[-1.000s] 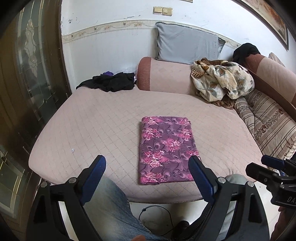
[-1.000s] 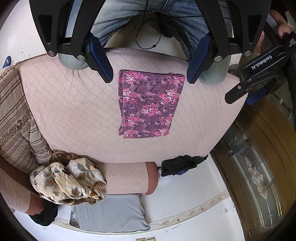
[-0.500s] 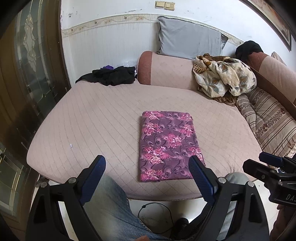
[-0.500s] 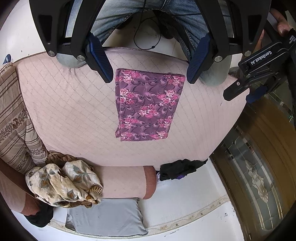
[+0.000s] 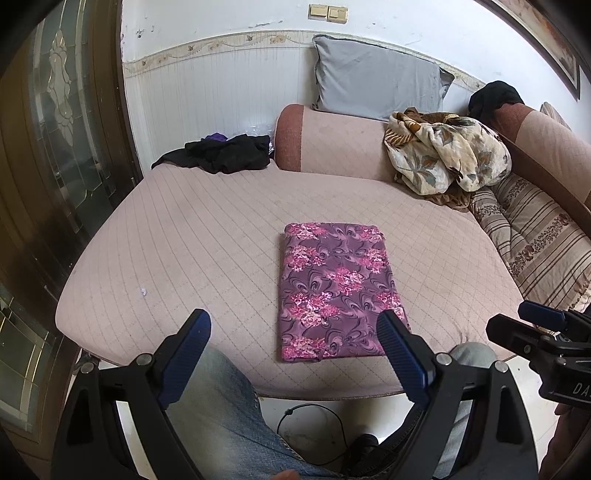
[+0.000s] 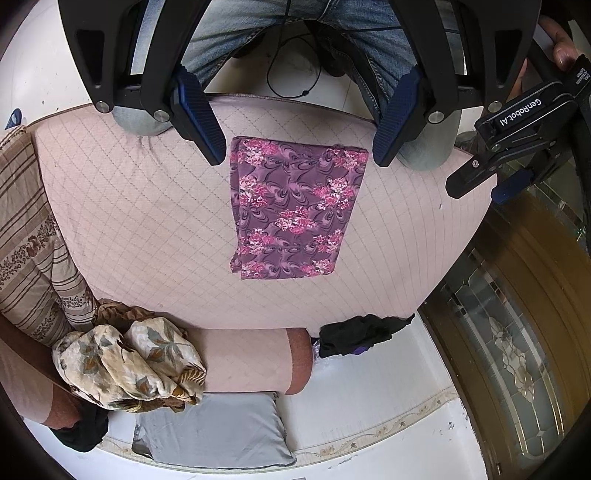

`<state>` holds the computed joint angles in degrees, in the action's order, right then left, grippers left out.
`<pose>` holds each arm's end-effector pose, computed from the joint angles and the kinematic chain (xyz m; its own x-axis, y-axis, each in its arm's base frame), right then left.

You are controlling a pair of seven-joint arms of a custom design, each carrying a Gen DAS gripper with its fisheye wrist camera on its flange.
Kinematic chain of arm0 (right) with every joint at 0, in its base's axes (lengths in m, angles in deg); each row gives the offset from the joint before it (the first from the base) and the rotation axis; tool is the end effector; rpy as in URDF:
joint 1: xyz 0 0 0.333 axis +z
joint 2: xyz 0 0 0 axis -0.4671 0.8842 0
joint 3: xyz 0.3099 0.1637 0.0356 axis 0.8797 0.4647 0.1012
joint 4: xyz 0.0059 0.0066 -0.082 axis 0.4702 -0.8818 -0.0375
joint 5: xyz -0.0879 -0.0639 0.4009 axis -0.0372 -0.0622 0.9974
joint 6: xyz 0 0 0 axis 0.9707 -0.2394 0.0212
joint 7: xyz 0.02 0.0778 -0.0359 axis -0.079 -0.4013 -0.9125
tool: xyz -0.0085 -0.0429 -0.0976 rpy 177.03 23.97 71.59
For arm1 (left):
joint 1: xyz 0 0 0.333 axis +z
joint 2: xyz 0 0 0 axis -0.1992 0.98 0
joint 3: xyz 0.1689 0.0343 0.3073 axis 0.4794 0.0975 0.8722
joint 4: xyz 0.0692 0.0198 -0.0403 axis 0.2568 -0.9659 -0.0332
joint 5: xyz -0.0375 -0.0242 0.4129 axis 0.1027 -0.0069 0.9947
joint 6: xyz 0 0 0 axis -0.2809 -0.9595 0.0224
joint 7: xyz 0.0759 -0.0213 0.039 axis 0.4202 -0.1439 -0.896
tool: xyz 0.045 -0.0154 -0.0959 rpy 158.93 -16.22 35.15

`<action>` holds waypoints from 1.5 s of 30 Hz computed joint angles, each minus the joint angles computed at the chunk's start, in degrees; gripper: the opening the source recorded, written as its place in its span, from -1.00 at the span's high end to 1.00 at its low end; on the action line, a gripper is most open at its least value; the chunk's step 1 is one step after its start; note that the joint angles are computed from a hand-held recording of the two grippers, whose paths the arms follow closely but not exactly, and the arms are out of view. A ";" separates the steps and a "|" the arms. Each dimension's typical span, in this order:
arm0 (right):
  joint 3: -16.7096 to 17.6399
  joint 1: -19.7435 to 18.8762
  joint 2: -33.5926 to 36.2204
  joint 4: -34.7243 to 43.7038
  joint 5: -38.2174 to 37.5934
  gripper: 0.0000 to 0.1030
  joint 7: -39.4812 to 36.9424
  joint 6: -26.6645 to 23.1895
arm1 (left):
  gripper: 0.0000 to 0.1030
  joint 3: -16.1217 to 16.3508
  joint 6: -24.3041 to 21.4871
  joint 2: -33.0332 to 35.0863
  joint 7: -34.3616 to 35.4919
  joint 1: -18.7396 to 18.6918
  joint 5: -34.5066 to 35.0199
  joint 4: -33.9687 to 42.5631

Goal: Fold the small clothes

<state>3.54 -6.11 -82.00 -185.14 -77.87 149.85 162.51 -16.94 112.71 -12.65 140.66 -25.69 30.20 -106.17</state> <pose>0.5762 0.2893 0.6600 -0.2862 -0.9337 -0.2152 -0.6723 0.3557 -0.6492 0.6621 -0.3096 0.6561 -0.4733 -0.8793 0.0529 -0.6279 0.2947 -0.7203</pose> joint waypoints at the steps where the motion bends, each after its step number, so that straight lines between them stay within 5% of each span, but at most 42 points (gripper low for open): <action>1: 0.01 0.02 -0.05 -0.04 -0.03 -0.66 0.05 -0.07 | -0.76 0.02 -0.04 -0.05 0.03 -0.02 0.06 0.02; 24: 0.11 -3.31 -3.76 -6.96 1.53 -0.67 2.90 5.26 | -0.76 0.47 -3.22 2.64 -1.83 -2.51 4.65 4.69; 45: 0.28 -1.12 -0.98 -2.04 -0.09 -0.67 2.12 1.37 | -0.76 0.32 -0.97 1.25 -1.34 -1.53 3.16 1.94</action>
<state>3.82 -7.22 -82.98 -187.18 -77.96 151.97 163.88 -16.63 111.74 -11.39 139.32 -27.22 33.36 -104.23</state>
